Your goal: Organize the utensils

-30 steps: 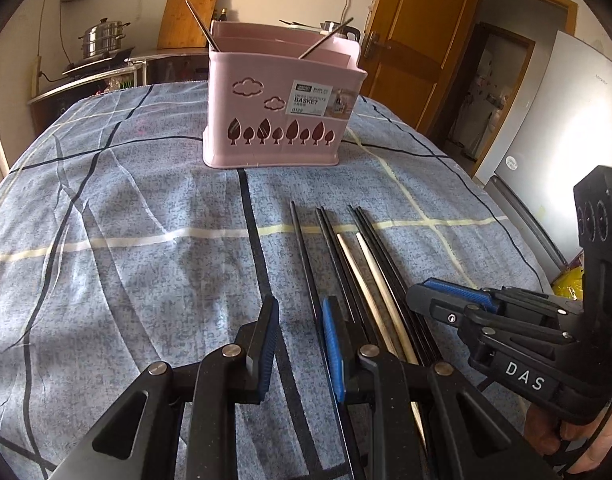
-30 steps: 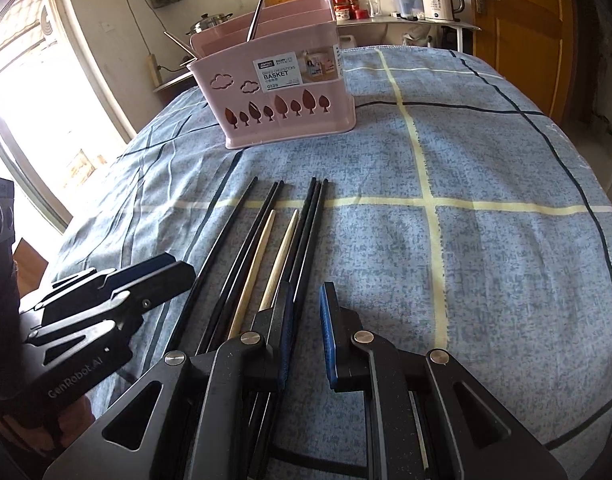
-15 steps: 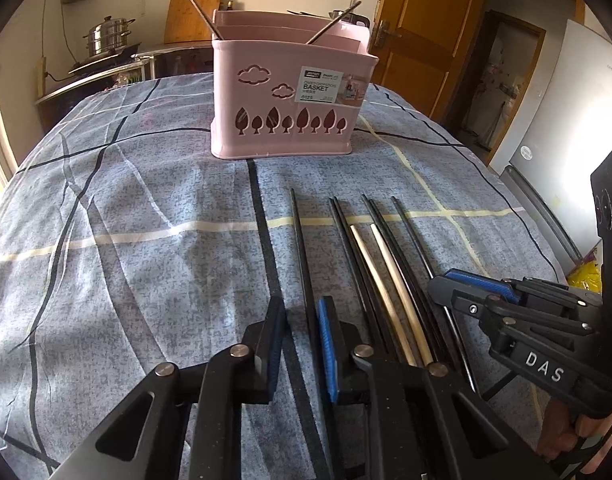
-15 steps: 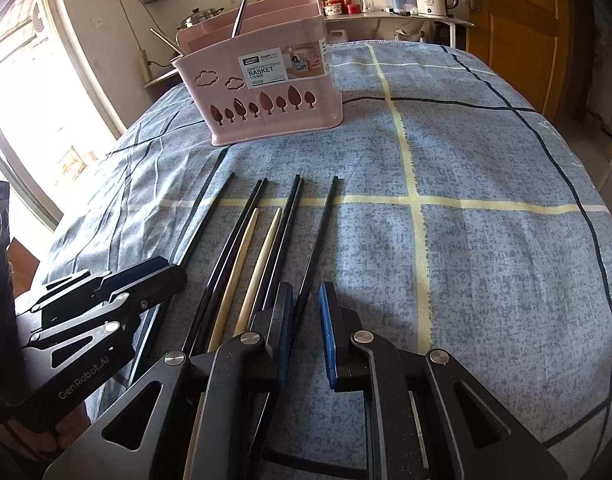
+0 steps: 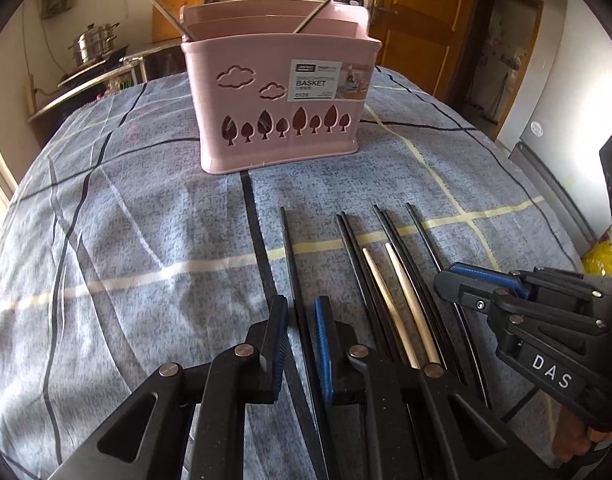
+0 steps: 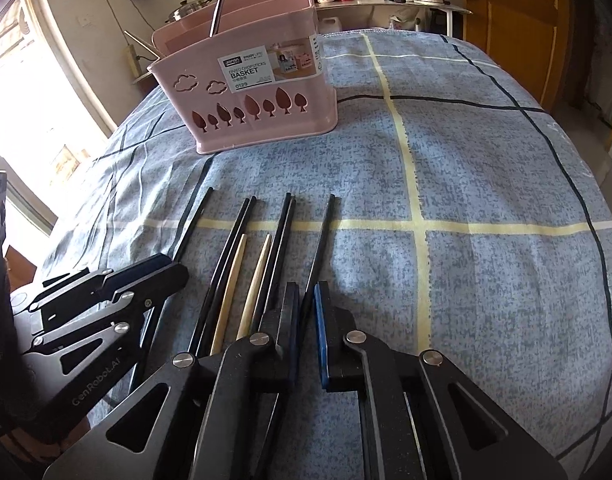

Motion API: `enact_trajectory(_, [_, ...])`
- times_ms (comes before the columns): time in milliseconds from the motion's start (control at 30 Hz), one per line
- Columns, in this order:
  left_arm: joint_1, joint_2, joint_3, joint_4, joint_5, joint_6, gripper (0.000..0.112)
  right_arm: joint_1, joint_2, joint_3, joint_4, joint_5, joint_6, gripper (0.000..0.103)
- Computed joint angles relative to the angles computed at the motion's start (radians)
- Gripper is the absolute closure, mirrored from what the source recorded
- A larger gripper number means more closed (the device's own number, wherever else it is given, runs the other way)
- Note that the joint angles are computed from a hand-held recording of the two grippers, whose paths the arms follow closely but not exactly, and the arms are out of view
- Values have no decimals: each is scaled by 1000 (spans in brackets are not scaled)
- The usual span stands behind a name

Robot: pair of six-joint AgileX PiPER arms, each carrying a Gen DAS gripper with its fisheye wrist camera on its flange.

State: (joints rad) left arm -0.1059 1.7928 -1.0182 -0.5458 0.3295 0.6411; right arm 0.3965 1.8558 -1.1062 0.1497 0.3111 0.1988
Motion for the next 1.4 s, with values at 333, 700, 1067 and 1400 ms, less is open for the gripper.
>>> enact_trajectory(333, [38,-17,-31,-85,68,57,107,-35,-37,11,184,-4,-198,97])
enact_trajectory(700, [107,-140,-107,-182,184,131,108,-62,-151,-4,211,2,-250,98])
enact_trajectory(1067, [149,-188,-221,-197,240,135,108,-78,-252,-59,87,-9,-167,98])
enact_trajectory(1400, [170,-218,-184,-225,248,164,108,-79,-299,-4,112,-43,-204,98])
